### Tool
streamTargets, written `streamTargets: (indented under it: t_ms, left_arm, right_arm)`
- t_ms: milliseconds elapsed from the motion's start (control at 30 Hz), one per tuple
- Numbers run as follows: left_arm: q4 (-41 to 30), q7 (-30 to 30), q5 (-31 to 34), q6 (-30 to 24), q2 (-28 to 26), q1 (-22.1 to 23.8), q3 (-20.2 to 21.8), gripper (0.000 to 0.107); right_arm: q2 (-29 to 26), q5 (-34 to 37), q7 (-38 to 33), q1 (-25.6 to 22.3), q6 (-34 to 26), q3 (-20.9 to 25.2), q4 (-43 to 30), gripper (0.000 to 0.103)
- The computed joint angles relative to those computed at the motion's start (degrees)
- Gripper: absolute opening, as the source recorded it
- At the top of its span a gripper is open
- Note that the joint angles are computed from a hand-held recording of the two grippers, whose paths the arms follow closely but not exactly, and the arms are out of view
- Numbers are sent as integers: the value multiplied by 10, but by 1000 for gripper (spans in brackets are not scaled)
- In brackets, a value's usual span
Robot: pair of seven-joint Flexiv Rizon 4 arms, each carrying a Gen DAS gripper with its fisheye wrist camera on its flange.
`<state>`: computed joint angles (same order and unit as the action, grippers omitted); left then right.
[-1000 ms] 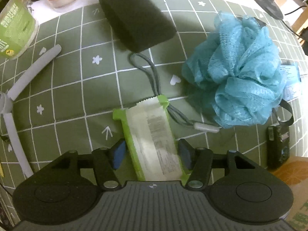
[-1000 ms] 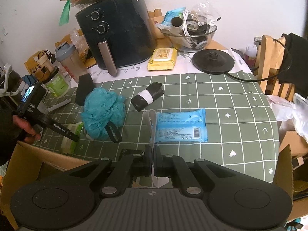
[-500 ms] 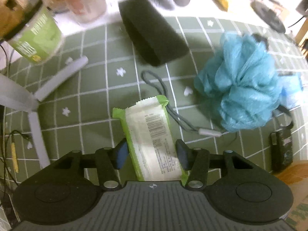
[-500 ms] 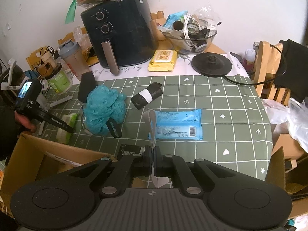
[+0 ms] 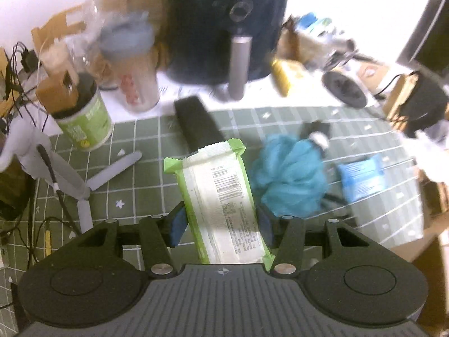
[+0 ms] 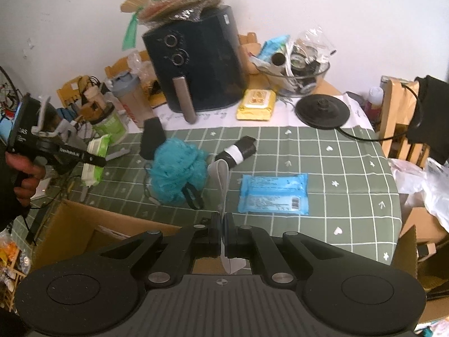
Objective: Organize soft objects
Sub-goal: 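Lower the bar into the box and open the left gripper while the right carries the strip over, then open the right gripper to drop the white strip into the box, withdraw both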
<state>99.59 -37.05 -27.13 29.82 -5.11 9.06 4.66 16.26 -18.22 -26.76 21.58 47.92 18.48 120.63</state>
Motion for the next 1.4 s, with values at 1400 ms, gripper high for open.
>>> streamTargets:
  t_ms: [1400]
  left_arm:
    - [193, 45, -13, -85, 241, -19, 73, 74]
  right_arm:
    - [-11, 95, -51, 69, 38, 17, -25, 4]
